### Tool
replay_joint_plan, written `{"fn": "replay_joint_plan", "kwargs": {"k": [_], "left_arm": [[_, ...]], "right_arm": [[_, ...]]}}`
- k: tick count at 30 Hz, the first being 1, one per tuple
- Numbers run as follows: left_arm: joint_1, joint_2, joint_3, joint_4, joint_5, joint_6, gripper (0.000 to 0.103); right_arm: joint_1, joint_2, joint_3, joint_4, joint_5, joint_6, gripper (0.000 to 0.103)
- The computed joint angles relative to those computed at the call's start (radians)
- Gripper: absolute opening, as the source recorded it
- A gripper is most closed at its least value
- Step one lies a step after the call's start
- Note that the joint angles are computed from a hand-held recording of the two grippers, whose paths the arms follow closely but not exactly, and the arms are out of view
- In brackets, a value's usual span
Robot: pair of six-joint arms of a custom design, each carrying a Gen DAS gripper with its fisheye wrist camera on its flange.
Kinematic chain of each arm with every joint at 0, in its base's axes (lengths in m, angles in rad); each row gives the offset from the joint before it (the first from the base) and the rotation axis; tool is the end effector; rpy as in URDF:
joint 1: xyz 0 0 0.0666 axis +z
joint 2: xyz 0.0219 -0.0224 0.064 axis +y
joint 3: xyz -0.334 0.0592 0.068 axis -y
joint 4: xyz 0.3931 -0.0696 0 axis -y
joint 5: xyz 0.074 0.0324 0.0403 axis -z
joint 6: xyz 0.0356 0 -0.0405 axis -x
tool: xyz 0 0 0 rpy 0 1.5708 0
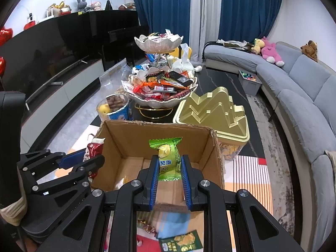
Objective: Organize snacks
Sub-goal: 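Open the left tool and the right tool, dropping both packets into the box, then move both tools back down toward the pink candy bag and cheese-wedge pack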
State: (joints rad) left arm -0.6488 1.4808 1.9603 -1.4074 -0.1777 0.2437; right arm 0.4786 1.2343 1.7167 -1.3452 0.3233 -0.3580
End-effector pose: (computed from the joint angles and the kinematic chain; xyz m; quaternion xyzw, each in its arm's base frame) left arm 0.3809 -0.2815 0.5633 0.1626 0.9314 -0.0599 0.3202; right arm 0.3551 0.1710 0.5687 -0.0001 0.9274 0.0010 0.3740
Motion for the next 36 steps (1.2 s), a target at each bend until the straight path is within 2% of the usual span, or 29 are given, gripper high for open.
{"fn": "replay_joint_plan", "kwargs": {"k": [7, 9, 10, 11, 12, 14, 17, 25, 36], "left_arm": [[0.001, 0.017, 0.008, 0.002, 0.011, -0.015, 0.022], [0.001, 0.019, 0.005, -0.001, 0.011, -0.014, 0.026], [0.002, 0.018, 0.004, 0.001, 0.01, -0.014, 0.033], [0.002, 0.018, 0.003, 0.003, 0.006, -0.012, 0.044], [0.001, 0.013, -0.003, 0.008, -0.003, -0.011, 0.048], [0.001, 0.01, -0.005, 0.012, -0.013, -0.011, 0.057], [0.004, 0.006, -0.004, 0.01, -0.026, -0.001, 0.069], [0.011, -0.007, 0.002, 0.001, -0.048, 0.017, 0.078], [0.012, -0.033, 0.013, -0.013, -0.06, 0.025, 0.081]], "right_arm": [[-0.019, 0.017, 0.004, 0.016, -0.007, 0.037, 0.022], [-0.022, 0.022, 0.008, 0.015, -0.007, 0.048, 0.023], [-0.023, 0.023, 0.008, 0.016, -0.008, 0.051, 0.023], [-0.025, 0.027, 0.012, 0.01, -0.012, 0.051, 0.026], [-0.028, 0.028, 0.013, 0.007, -0.018, 0.049, 0.031], [-0.034, 0.02, 0.006, 0.013, -0.033, 0.04, 0.053], [-0.033, 0.018, 0.007, 0.008, -0.02, 0.033, 0.064], [-0.016, 0.017, 0.026, -0.004, 0.015, 0.027, 0.067], [0.013, 0.005, 0.056, -0.027, 0.054, 0.011, 0.067]]}}
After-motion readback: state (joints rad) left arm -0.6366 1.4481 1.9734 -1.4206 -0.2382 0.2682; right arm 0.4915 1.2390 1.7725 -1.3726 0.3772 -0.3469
